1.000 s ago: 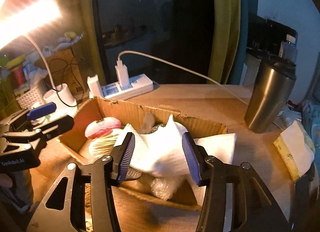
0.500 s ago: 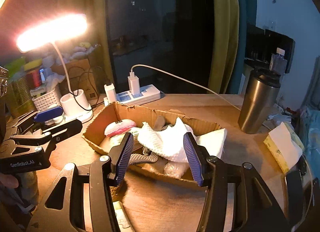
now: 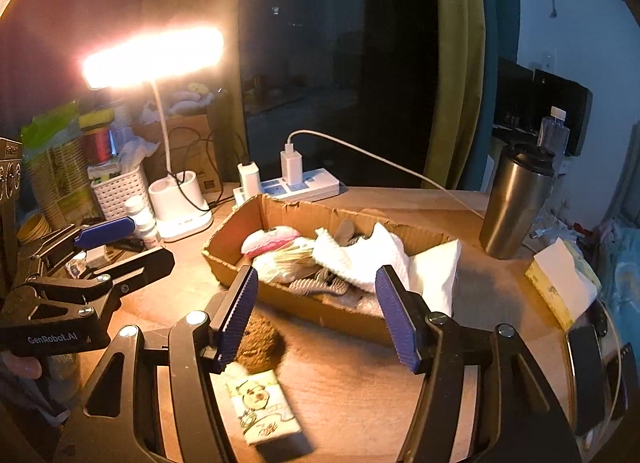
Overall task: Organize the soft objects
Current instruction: 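Grasp the cartoon-printed tissue pack with the right tool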
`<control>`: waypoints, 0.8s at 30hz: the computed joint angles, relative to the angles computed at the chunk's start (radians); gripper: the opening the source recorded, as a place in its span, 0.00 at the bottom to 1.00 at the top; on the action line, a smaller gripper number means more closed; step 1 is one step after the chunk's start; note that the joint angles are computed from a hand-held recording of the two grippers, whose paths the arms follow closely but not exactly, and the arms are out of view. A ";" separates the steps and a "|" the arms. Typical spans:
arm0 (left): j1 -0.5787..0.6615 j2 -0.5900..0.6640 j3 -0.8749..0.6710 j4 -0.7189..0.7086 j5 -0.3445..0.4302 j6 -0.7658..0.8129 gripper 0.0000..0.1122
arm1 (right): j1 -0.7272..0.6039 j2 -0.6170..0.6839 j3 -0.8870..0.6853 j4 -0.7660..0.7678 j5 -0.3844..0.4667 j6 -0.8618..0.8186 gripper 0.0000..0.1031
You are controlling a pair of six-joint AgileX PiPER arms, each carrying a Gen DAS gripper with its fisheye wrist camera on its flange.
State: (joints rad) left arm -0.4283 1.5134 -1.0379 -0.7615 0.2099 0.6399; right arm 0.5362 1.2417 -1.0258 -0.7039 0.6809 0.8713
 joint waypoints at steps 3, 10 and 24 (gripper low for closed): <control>0.009 -0.029 0.044 -0.078 -0.006 0.077 0.76 | 0.038 -0.010 0.016 -0.027 0.026 0.043 0.63; 0.016 -0.074 0.126 -0.215 -0.019 0.211 0.76 | 0.112 -0.033 0.067 -0.067 0.065 0.120 0.63; 0.037 -0.159 0.279 -0.465 -0.053 0.446 0.76 | 0.173 -0.036 0.169 -0.056 0.026 0.175 0.70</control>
State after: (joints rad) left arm -0.3910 1.3543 -0.7586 -1.2265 0.1571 1.0857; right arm 0.7087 1.2061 -0.8572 -0.7594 0.7067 1.0461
